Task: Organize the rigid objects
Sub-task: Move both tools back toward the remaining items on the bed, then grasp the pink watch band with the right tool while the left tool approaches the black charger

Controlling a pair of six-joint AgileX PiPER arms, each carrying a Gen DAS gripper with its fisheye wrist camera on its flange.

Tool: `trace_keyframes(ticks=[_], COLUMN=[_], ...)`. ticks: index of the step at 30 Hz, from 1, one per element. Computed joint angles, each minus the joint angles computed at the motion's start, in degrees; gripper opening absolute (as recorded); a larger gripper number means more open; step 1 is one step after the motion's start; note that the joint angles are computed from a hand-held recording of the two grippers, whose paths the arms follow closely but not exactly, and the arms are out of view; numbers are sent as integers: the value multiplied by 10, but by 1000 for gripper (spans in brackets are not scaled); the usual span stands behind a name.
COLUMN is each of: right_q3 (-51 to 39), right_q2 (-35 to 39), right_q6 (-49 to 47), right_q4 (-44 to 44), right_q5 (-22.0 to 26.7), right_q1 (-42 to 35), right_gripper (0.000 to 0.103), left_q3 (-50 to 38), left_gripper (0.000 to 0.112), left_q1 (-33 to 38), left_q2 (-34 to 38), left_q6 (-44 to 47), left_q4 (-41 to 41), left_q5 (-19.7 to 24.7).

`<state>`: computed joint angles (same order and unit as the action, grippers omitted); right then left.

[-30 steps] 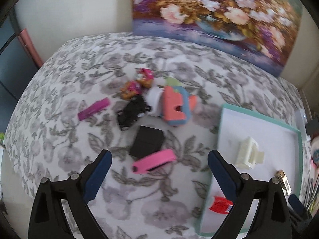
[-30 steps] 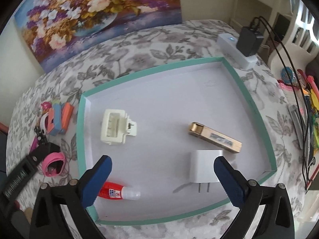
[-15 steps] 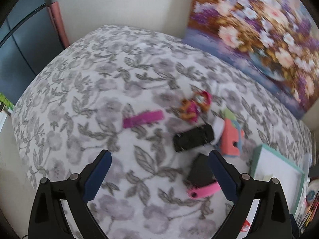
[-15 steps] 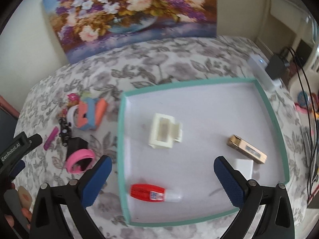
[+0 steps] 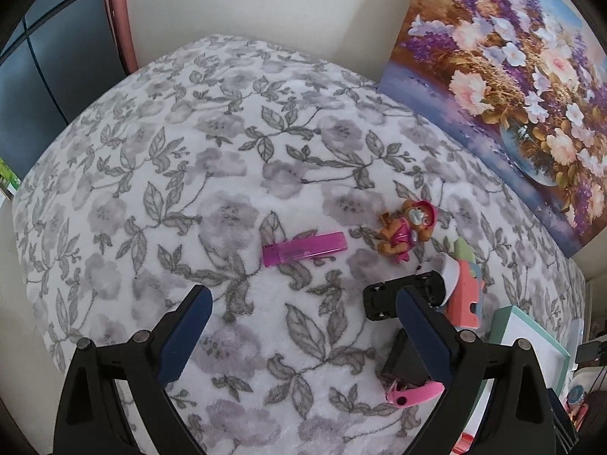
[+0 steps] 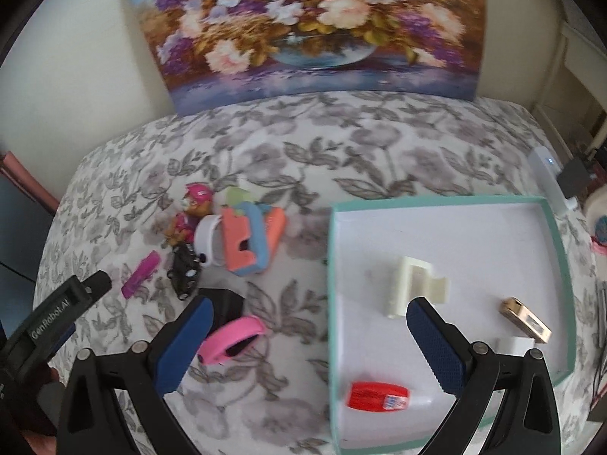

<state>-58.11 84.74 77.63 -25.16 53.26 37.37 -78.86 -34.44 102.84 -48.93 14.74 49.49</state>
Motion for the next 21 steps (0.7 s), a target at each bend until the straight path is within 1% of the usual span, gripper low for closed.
trace_keyframes(ticks=[2,9,14,17,20,21], right_q3=[-11,-18,-1,2,2,5], right_q2=[20,87,109,120,131,134], right_q6=[-8,-63,-94,-102,-106,-112], right_q4=[2,57,104,112,119,125], right_q5=[-8,-77,-128,-140,-153,-164], right_q1=[0,-10,-19,-17,-16,-17], right_gripper=[103,103,103,100,92,90], left_q3=[-2,-8,-2,1,5,9], left_gripper=[98,98,98,98,98,98], left_q1=[9,32,39,43,45,45], left_q2=[8,51,72,84,89,87], left_q6=[6,46,56,58,56,54], left_q4=[-8,-53,-73,-88,-93,-93], left_q5=[2,8,10,13,14,12])
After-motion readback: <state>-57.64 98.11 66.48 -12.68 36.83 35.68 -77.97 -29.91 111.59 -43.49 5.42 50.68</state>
